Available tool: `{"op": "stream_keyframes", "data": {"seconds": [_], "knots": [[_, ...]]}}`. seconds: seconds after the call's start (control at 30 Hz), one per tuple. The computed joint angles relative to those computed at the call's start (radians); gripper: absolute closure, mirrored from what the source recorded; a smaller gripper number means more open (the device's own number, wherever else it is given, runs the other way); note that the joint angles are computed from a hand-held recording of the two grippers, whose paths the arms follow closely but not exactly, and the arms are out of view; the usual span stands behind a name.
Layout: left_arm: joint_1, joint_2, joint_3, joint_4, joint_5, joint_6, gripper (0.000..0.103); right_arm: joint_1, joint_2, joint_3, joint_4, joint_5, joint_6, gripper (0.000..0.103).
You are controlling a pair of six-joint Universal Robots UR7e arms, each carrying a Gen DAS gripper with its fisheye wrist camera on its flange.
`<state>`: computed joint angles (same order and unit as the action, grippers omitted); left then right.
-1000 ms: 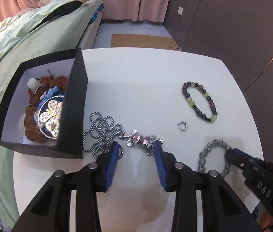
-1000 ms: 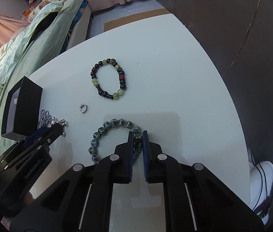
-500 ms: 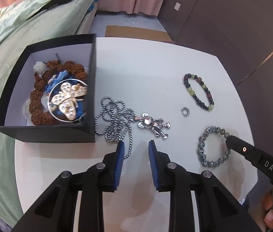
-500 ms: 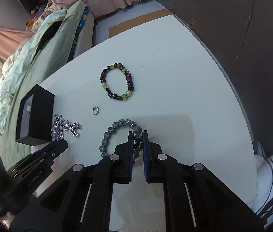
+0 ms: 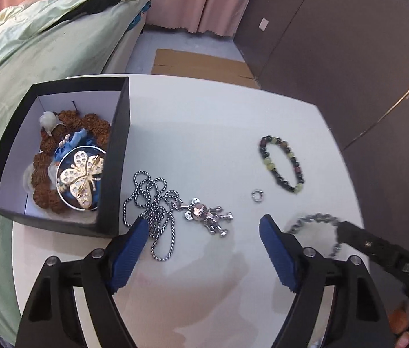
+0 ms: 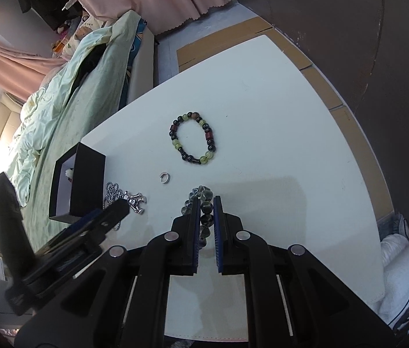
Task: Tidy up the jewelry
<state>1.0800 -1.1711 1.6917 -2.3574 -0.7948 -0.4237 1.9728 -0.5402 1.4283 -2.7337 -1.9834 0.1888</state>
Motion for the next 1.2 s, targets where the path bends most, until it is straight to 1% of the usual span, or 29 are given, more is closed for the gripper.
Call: {"op": "stream_keyframes", "data": {"seconds": [0.07, 0.13, 0.23, 0.33, 0.43, 0.47, 0.5, 0.57, 0.6, 0.7, 0.77, 0.83, 0.87, 0.9, 0.93, 0.97, 1.0, 1.1, 1.17, 1.2], "knots": [[0.000, 0.021, -0.010, -0.003, 0.033, 0.016, 0.027, -0.003, -0.005, 0.003, -0.003, 0.007, 0.003, 0.093], [0.007, 0.037, -0.025, 0.012, 0.042, 0.019, 0.027, -0.006, -0.010, 0.007, -0.007, 0.013, 0.002, 0.093], [0.004, 0.059, -0.033, 0.011, 0.099, 0.038, 0.027, -0.010, -0.015, 0.008, -0.007, 0.023, 0.004, 0.093], [0.004, 0.073, -0.039, 0.008, 0.132, 0.044, 0.028, -0.010, -0.018, 0.014, -0.011, 0.029, 0.005, 0.093], [-0.006, 0.083, -0.040, 0.047, 0.183, 0.048, 0.036, -0.010, -0.019, 0.015, -0.012, 0.029, 0.003, 0.093], [-0.007, 0.081, -0.038, 0.043, 0.180, 0.058, 0.041, -0.009, -0.019, 0.015, -0.010, 0.029, 0.006, 0.093], [-0.008, 0.084, -0.041, 0.047, 0.185, 0.065, 0.043, -0.009, -0.019, 0.014, -0.010, 0.029, 0.005, 0.093], [-0.011, 0.102, -0.047, 0.055, 0.231, 0.087, 0.056, -0.009, -0.018, 0.015, -0.014, 0.030, 0.002, 0.093], [-0.012, 0.108, -0.048, 0.050, 0.249, 0.098, 0.056, -0.007, -0.018, 0.016, -0.015, 0.030, 0.001, 0.093], [-0.012, 0.102, -0.048, 0.066, 0.243, 0.098, 0.060, -0.004, -0.014, 0.015, -0.011, 0.029, -0.001, 0.093], [-0.011, 0.090, -0.048, 0.083, 0.219, 0.093, 0.064, -0.003, -0.013, 0.014, -0.008, 0.026, -0.001, 0.093], [-0.005, 0.071, -0.049, 0.094, 0.175, 0.084, 0.065, -0.002, -0.014, 0.016, -0.010, 0.023, 0.000, 0.093], [-0.004, 0.063, -0.048, 0.109, 0.168, 0.074, 0.065, -0.001, -0.015, 0.018, -0.012, 0.021, 0.001, 0.093], [-0.004, 0.057, -0.048, 0.123, 0.166, 0.066, 0.064, -0.001, -0.016, 0.019, -0.013, 0.020, 0.002, 0.093], [-0.004, 0.053, -0.047, 0.136, 0.165, 0.068, 0.061, 0.000, -0.015, 0.019, -0.013, 0.019, 0.004, 0.093], [-0.004, 0.049, -0.050, 0.158, 0.162, 0.058, 0.054, 0.000, -0.015, 0.020, -0.013, 0.019, 0.004, 0.093], [-0.003, 0.045, -0.051, 0.174, 0.152, 0.049, 0.053, -0.001, -0.016, 0.019, -0.012, 0.020, 0.002, 0.093], [-0.009, 0.043, -0.041, 0.175, 0.167, 0.059, 0.052, 0.001, -0.017, 0.020, -0.009, 0.022, -0.003, 0.093], [-0.010, 0.049, -0.044, 0.171, 0.175, 0.060, 0.055, 0.003, -0.017, 0.020, -0.007, 0.023, -0.002, 0.093], [-0.008, 0.053, -0.047, 0.166, 0.170, 0.062, 0.063, 0.004, -0.016, 0.020, -0.006, 0.022, -0.002, 0.093]]}}
